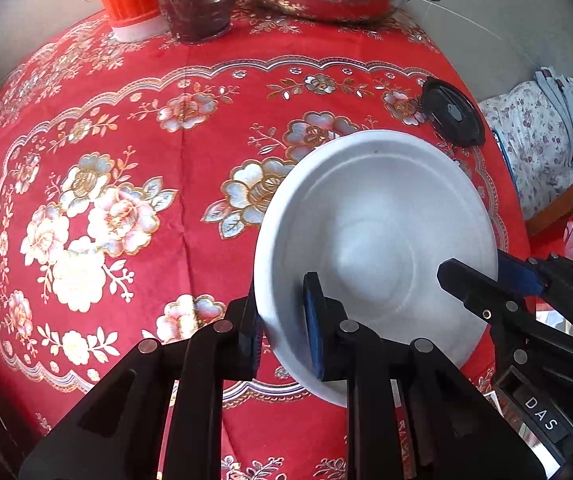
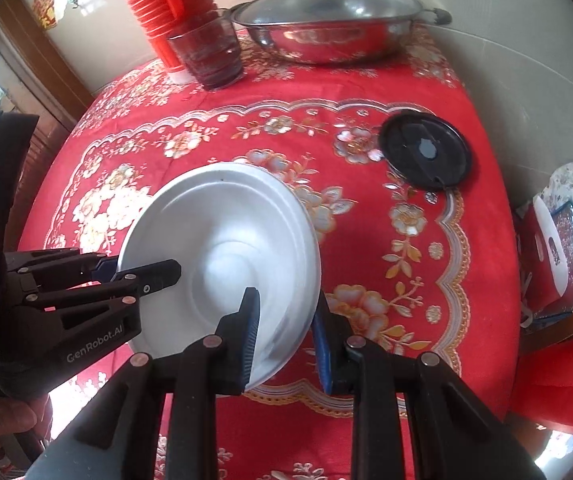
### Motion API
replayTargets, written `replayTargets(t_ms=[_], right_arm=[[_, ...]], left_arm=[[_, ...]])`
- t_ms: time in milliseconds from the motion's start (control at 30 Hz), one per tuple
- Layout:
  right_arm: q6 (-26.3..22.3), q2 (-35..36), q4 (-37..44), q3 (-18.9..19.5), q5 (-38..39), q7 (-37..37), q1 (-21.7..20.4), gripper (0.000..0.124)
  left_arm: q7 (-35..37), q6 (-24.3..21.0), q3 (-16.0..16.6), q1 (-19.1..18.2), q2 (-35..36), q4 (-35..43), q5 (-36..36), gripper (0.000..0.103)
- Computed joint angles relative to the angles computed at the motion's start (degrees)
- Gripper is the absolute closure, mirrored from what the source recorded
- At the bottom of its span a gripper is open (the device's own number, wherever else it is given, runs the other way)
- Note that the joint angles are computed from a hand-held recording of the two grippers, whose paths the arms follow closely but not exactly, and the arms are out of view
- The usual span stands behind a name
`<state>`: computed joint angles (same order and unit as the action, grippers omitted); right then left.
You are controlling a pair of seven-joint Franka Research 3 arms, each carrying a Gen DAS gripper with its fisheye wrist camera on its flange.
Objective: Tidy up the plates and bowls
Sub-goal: 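Carry the second white plate over to the bowl stack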
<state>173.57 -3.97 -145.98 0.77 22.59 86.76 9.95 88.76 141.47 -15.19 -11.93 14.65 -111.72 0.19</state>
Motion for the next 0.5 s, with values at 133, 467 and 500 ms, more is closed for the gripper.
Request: replayTargets(t_ms=[133, 467, 500], right_arm=[[-0.4, 0.71, 1.41, 0.96, -2.82, 1.93, 0.21, 0.098], [-2.1, 1.83, 4.8, 2.38, -9.78, 7.02, 1.71, 0.096], [-2.41, 2.02, 5.3, 2.56, -10.68, 7.52, 1.94, 0.096]], left_arm=[[0.61, 0.4, 0.61, 1.2, -1.82, -1.54, -0.75, 0.085], [1.18, 1.2, 2.16, 3.3, -5.32, -4.48, -2.3, 0.085], [1.2, 1.29, 2.34, 3.53, -5.74, -4.81, -2.51, 0.085]])
